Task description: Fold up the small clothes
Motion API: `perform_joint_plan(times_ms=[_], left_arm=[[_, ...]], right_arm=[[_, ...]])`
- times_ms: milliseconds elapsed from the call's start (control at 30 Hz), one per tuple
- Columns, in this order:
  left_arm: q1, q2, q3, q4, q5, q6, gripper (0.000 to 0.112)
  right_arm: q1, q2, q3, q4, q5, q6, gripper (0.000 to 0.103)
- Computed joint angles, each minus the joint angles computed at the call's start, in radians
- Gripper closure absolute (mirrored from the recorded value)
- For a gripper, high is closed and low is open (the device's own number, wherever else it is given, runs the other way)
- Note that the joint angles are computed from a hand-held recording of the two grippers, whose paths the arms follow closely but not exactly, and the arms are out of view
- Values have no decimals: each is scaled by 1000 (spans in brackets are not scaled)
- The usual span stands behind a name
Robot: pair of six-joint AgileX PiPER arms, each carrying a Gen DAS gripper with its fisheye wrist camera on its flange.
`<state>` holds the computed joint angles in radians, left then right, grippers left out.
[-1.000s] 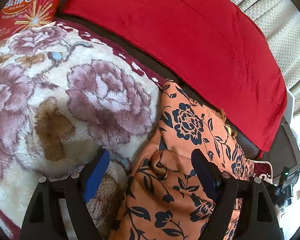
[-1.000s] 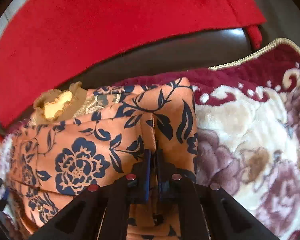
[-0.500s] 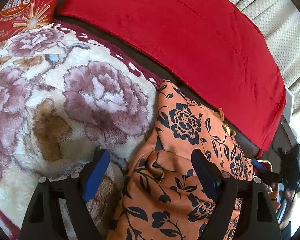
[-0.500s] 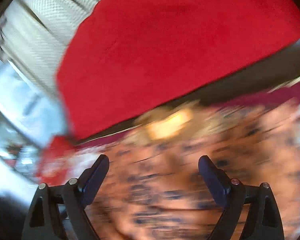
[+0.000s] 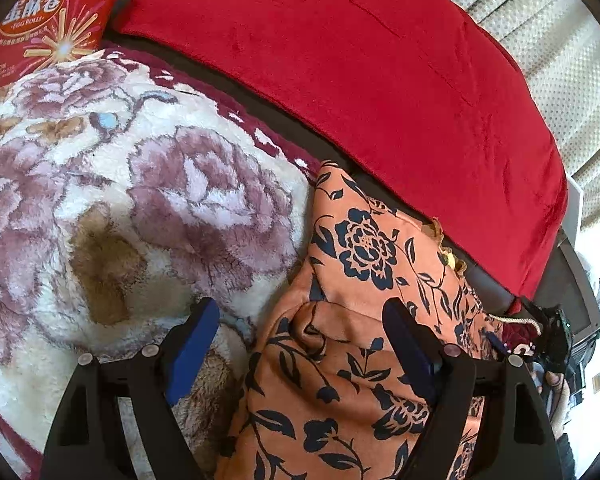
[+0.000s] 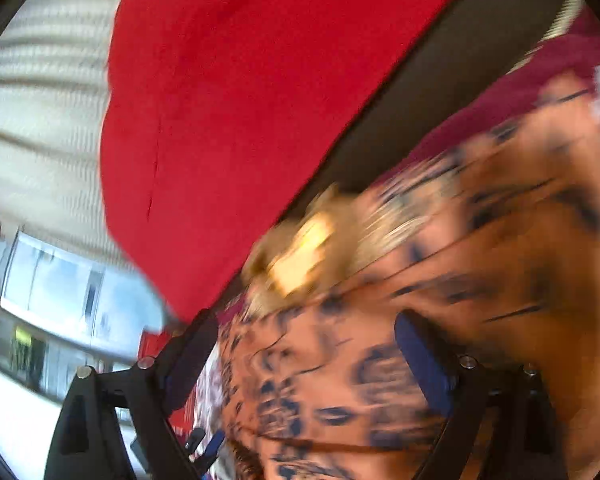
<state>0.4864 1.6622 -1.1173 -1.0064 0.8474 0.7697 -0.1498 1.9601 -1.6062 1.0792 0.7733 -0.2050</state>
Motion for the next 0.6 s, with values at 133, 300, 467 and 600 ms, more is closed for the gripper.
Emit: perform_joint_plan(times_ms=[133,300,467,600], left_arm=[[-16,-12,23,16,-38,6,28],[-18,-70,90,32,-89,49,28],[24,-215,184,59,-28,145,28],[99,-285,239,65,110,193,28]], right_arm=[[-66,-124,128,-128,-60,74,12],[-150,-329,296,-196,20,-25,11],[-355,-615,578,-216,195,-179,11],[-566,-750,757,-255,355,-379,11]])
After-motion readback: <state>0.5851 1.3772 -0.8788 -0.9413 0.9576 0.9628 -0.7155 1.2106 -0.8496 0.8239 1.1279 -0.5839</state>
